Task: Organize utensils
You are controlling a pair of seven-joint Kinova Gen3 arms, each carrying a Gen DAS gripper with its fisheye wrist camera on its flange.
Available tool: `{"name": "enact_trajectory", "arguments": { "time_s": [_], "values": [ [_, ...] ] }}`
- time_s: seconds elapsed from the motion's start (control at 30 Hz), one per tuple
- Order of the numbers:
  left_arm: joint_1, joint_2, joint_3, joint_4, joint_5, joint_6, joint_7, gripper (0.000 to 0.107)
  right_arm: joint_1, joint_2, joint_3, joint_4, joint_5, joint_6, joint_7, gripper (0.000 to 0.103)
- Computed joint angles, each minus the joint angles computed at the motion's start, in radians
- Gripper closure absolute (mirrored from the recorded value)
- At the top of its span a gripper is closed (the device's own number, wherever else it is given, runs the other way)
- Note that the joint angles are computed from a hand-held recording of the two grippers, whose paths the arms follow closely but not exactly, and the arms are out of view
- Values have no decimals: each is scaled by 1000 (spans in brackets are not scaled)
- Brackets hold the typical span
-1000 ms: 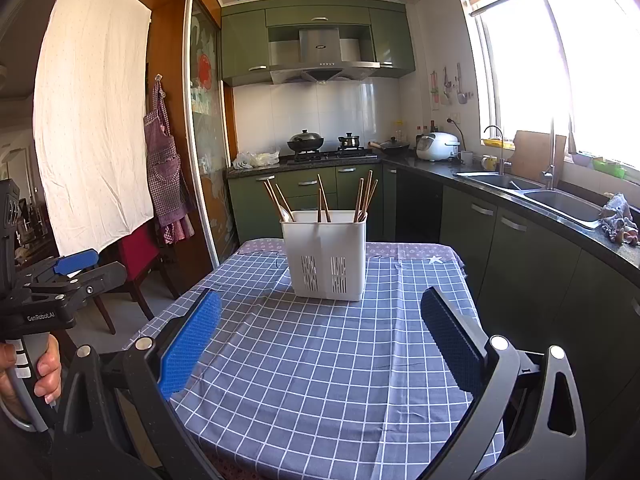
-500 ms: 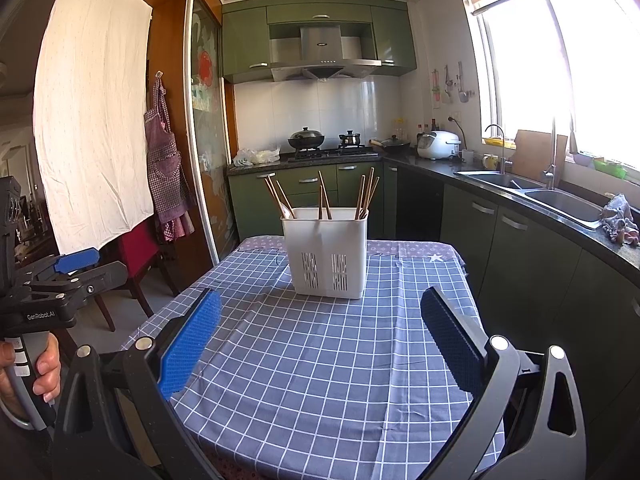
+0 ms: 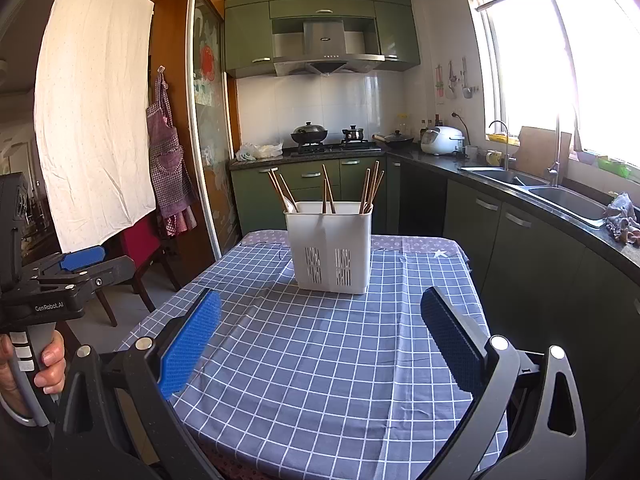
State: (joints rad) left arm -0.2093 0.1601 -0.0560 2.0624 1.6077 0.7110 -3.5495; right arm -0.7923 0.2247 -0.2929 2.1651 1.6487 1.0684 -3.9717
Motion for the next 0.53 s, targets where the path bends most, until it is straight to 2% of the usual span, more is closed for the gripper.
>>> {"name": "enact_trajectory", "arguments": {
  "time_s": [0.1,0.2,0.33,0.53],
  "values": [
    [4,-4,-3,15,47,-5,-52,11,-1,-3,-1,0,-4,-2,5,5],
    [2,1,-6,0,10,4,-6,11,-2,-3,-2,-2,-6,-2,8,5],
    [13,-8,-3,6,26,-31,-20,11,1,-7,0,-4,-8,-8,12,5],
    [7,0,-7,3,36,-20,-18,11,3,-8,0,-4,-8,-10,14,5]
  ]
}}
